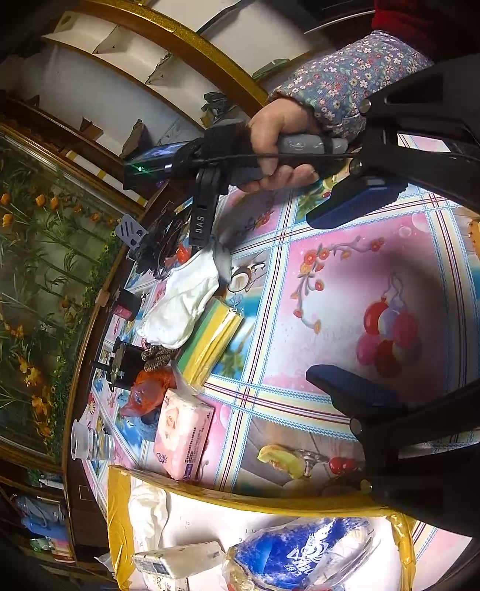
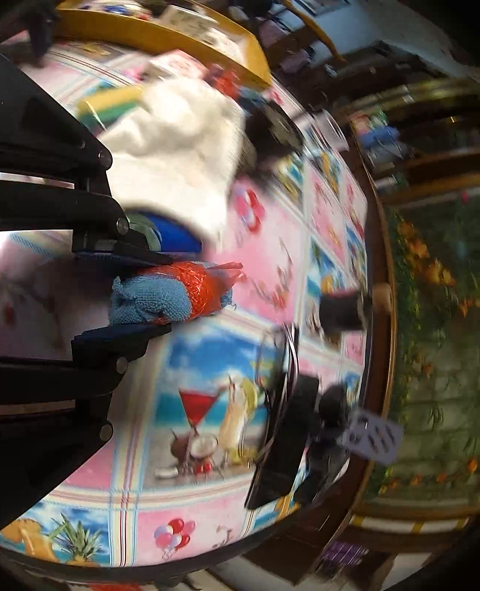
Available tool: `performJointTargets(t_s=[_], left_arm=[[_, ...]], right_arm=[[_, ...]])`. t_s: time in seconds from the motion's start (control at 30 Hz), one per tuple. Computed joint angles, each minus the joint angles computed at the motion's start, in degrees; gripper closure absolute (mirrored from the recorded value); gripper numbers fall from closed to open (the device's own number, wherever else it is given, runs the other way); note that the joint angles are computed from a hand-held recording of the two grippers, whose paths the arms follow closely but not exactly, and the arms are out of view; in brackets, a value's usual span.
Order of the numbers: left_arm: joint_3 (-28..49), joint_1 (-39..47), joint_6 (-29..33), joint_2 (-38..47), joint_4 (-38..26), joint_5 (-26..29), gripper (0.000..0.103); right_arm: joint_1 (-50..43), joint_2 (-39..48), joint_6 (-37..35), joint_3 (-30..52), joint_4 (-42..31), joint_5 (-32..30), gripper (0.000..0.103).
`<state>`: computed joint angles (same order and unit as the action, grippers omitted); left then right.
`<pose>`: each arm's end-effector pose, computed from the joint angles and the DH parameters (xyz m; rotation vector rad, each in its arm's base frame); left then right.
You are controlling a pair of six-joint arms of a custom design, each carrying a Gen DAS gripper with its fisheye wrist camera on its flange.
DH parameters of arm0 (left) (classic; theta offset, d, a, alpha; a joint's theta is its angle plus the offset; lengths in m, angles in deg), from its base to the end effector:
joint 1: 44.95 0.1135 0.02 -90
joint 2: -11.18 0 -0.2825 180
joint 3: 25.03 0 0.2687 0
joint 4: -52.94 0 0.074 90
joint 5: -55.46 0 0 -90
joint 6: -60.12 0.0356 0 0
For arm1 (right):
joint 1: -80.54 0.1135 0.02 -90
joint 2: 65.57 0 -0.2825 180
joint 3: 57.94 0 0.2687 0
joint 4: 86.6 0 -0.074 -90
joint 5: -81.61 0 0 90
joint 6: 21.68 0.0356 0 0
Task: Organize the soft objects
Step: 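Grasp the red and blue knitted toy with the right tool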
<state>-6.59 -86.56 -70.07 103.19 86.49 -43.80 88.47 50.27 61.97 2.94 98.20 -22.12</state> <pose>0.1455 -0.1215 0.0679 -0.0589 2.3230 -0.5665 0.3623 0.0590 0.0644 -0.4078 2.4014 0.3051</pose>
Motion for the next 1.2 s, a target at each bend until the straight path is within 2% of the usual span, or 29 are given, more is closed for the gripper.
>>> performJointTargets(t_s=[0.13,0.23,0.37,0.53,0.7,0.93,1.03,1.13,1.2], left_arm=[[-0.3,0.0,-0.1,0.0,0.6,0.1,0.028],[-0.7,0.4,0.0,0.6,2.1,0.7,0.028],[-0.4,0.2,-0.2,0.7,1.4,0.5,0.028],[-0.4,0.0,-0.3,0.8,1.5,0.1,0.028],[-0.5,-0.6,-0.7,0.6,1.3,-1.2,0.028],[0.6,-3.7,-2.9,-2.8,-4.4,-6.2,0.028],[1.4,-5.3,-2.1,-8.9,-11.2,-7.9,0.028],[1.6,-6.3,-0.7,-16.6,-17.9,-11.5,0.017],[1.6,-4.5,0.3,-20.0,-20.8,-11.9,0.016]], right_arm=[[0.4,-4.4,1.0,-4.7,-4.0,-9.8,0.074],[-0.6,-7.7,4.8,-9.4,-3.2,-17.2,0.074],[-2.4,-13.1,8.1,-14.7,4.8,-16.1,0.074],[-7.3,-12.7,12.2,-13.4,4.8,-18.5,0.074],[-7.8,-14.0,12.5,-13.8,4.8,-19.6,0.074],[-8.0,-16.0,12.4,-15.9,6.7,-20.0,0.074],[-8.1,-16.6,12.5,-16.4,7.1,-20.4,0.074],[-8.4,-17.0,12.6,-16.6,7.1,-20.6,0.074],[-8.5,-17.3,12.5,-16.8,6.9,-21.2,0.074]])
